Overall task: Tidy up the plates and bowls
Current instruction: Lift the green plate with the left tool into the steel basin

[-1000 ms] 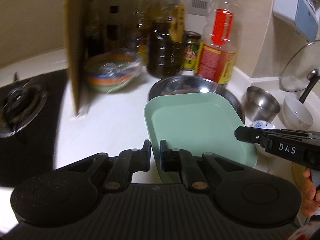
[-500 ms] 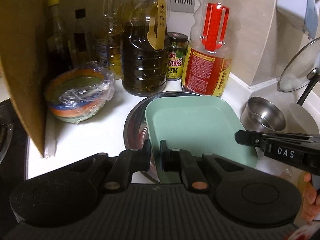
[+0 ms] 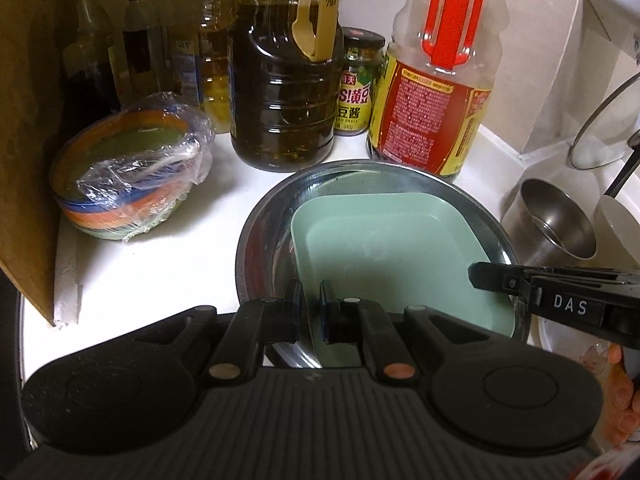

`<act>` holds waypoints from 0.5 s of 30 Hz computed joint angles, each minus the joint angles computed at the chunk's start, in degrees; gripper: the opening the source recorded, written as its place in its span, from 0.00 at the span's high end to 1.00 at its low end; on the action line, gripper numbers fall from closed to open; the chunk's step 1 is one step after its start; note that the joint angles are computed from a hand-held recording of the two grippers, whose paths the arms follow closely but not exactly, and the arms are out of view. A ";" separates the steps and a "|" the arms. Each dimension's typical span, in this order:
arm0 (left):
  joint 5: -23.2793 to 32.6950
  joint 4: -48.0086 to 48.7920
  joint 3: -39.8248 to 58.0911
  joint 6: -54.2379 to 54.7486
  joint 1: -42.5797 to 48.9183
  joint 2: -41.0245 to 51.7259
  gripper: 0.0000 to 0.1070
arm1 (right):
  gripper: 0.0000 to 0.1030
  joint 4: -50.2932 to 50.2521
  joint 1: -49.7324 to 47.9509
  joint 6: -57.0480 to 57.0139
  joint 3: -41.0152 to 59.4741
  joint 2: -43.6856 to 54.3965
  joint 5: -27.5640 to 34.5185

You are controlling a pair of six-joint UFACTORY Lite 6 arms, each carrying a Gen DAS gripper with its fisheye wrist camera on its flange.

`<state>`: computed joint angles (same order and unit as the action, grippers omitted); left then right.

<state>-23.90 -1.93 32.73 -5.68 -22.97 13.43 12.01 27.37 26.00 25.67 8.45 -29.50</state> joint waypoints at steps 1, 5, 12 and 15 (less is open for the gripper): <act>-0.10 0.26 0.36 -0.16 0.06 0.58 0.93 | 0.95 -0.28 -0.24 0.17 0.38 0.46 0.15; 0.09 0.77 1.96 -0.18 0.43 2.77 0.92 | 0.95 -0.46 -0.67 0.18 1.83 2.15 0.52; 0.62 -2.17 3.58 2.55 0.15 4.50 0.92 | 0.95 0.28 -0.50 -0.61 3.29 4.70 -0.37; 0.31 -6.01 3.32 6.11 -0.64 3.89 0.92 | 0.95 1.37 -0.15 -1.94 2.78 4.62 -1.89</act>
<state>-23.59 -7.93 36.04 0.43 -23.60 17.31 13.38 27.22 24.06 28.45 13.07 -31.39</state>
